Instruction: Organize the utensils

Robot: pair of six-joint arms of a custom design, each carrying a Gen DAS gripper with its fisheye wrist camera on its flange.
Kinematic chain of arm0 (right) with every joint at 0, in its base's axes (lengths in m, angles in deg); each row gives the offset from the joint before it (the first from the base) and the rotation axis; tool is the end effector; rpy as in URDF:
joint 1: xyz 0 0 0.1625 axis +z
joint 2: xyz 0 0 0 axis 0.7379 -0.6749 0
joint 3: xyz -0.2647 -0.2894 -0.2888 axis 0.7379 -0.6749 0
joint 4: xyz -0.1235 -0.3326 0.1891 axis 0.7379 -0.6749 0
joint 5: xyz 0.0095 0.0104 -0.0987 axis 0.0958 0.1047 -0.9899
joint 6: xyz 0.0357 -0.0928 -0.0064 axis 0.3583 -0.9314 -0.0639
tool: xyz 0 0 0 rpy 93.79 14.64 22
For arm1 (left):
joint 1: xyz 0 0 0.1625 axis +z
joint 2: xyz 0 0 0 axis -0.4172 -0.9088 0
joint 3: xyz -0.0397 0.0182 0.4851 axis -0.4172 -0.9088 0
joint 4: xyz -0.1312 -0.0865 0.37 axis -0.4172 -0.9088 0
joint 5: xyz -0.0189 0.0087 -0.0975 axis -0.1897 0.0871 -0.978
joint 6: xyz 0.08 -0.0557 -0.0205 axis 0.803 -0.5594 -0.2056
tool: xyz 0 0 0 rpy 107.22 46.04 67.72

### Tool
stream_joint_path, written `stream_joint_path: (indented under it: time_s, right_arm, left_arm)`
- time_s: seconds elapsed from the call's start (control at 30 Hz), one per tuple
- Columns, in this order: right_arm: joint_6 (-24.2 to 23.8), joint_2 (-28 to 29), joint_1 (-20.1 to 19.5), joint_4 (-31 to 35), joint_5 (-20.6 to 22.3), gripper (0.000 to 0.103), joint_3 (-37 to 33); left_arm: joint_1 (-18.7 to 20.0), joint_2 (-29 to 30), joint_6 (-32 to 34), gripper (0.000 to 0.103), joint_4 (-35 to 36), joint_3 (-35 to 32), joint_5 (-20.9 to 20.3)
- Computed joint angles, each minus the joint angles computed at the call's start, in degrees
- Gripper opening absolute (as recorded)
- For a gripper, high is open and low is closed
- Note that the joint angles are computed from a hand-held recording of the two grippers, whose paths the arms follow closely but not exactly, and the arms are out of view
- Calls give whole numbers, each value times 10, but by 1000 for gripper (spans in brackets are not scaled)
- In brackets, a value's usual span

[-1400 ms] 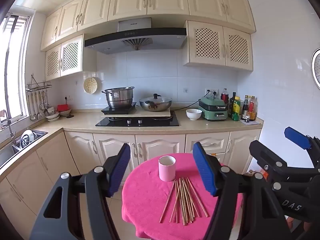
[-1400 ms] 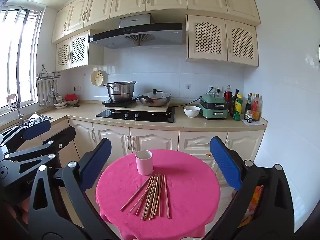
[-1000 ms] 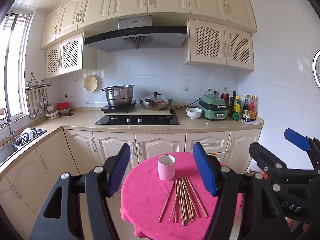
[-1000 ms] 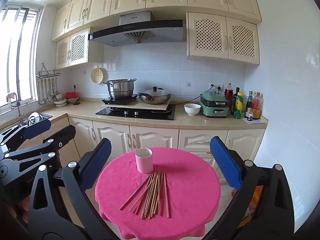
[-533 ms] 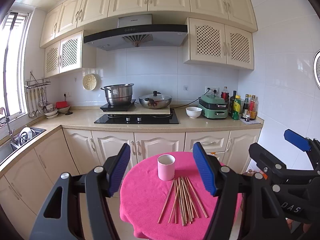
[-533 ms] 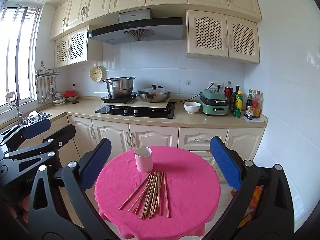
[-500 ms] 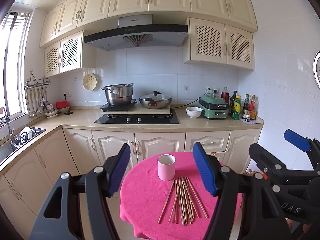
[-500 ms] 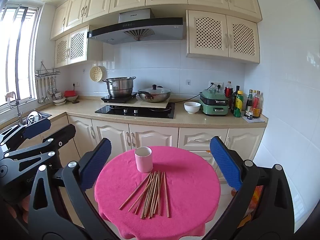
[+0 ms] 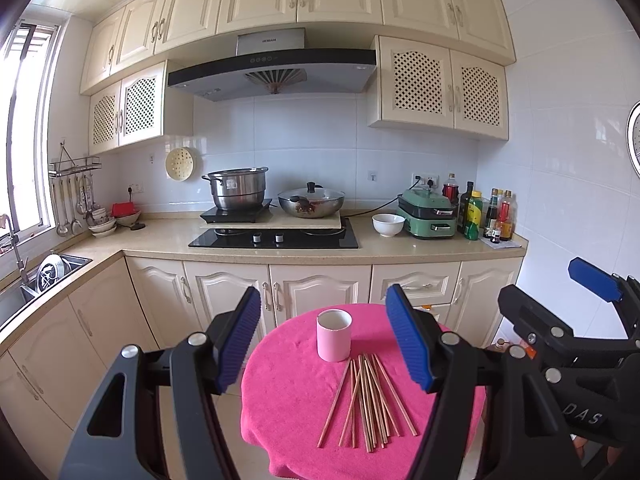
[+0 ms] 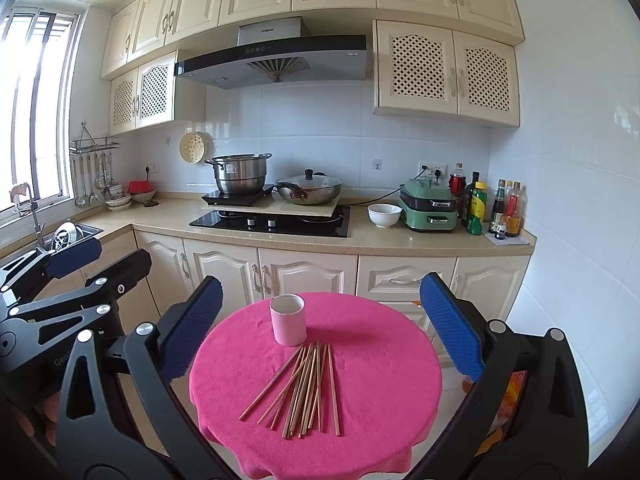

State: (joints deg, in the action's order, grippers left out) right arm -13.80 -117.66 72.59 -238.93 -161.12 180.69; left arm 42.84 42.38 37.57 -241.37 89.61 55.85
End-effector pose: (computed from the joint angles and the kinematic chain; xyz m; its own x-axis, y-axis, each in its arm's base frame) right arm 0.2971 -0.3849 0.5190 -0.7177 0.0810 0.6917 -0.6484 0.2845 -0.7061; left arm -0.5808 -0.4268 0.1992 -0.6827 0.2028 -0.7020 0.7261 0.2960 -0.6206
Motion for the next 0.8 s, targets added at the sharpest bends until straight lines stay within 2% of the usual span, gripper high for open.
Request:
stream_joint_path:
  time_s: [0.8]
  right_arm:
    - [6,8,1,1,0,97,-4]
  left_arm:
    - [4,0,5,65,3,-5,-1]
